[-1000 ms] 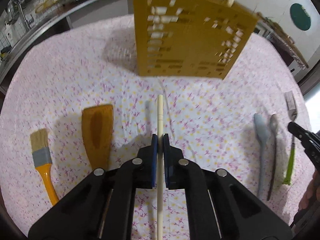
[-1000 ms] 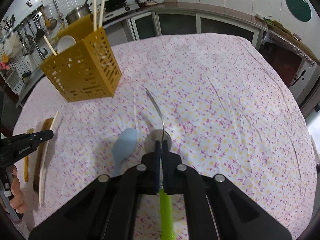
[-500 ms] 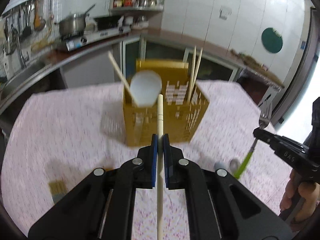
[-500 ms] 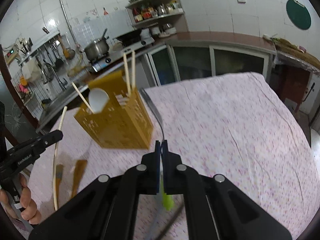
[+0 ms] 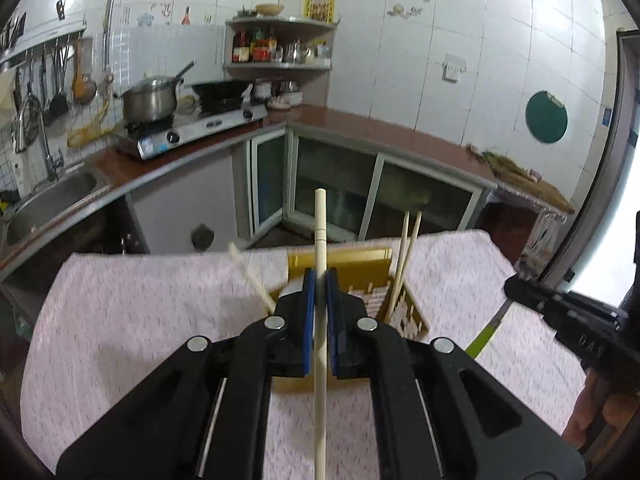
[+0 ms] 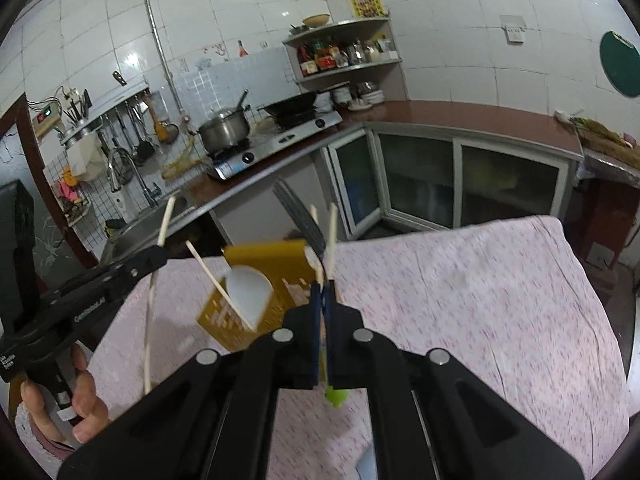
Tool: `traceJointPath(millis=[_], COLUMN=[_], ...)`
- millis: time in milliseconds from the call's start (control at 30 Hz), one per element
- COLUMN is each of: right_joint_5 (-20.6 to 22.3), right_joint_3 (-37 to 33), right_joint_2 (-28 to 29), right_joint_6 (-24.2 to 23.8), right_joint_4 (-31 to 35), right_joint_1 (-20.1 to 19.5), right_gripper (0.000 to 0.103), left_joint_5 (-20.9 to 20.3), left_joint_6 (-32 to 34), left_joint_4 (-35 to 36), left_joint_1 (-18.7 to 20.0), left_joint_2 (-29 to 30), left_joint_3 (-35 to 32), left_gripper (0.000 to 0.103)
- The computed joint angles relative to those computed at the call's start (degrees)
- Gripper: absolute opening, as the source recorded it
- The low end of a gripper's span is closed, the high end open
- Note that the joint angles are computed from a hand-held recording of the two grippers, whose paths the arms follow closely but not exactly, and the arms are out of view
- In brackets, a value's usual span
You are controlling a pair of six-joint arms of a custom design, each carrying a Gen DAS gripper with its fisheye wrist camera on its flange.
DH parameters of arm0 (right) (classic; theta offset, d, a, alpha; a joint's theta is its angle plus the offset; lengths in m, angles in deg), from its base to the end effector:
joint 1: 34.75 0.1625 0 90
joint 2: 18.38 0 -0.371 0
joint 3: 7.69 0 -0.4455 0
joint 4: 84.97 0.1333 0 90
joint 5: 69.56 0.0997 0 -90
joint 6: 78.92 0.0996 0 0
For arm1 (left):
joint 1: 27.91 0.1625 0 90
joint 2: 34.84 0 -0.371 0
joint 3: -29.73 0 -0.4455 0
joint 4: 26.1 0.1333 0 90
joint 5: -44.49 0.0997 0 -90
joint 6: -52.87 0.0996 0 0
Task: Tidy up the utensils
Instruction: 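Carry the chopstick with the left tool while the right tool carries the fork to the holder, then insert the fork and chopstick into the yellow holder and open both tools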
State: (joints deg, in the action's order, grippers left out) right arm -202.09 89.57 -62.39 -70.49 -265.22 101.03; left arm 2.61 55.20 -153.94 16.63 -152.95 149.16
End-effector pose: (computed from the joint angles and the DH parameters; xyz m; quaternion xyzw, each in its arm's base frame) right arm 0.5170 -0.4110 0.0647 0.1740 -0.8741 0.4199 0.1714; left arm -0.1327 -0.4216 0.4854 0.2345 0.8446 -0.4084 0.2549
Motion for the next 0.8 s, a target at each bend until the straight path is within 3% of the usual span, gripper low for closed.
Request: traceJointPath(millis=[233,800], right_joint_5=[1.5,4.5], right_joint_3=[-6.5,-13.4], right_joint_2=[3.1,9.9], right_joint_6=[-3.3,-8.6], right_joint_4=[-0.4,0.3], right_joint_1=[-0.4,-3.9], right_gripper=[0.002,0.002], left_joint_5=[-2.8,-11.2], left_joint_6=[8.2,17.3], left_joint_4=[-14.5,-33.5], left_joint_1=[1.1,8.8], left_joint_2=[7.0,19.4], left_joint_3=[-3.1,-8.2], left_gripper=[0.004,0.004])
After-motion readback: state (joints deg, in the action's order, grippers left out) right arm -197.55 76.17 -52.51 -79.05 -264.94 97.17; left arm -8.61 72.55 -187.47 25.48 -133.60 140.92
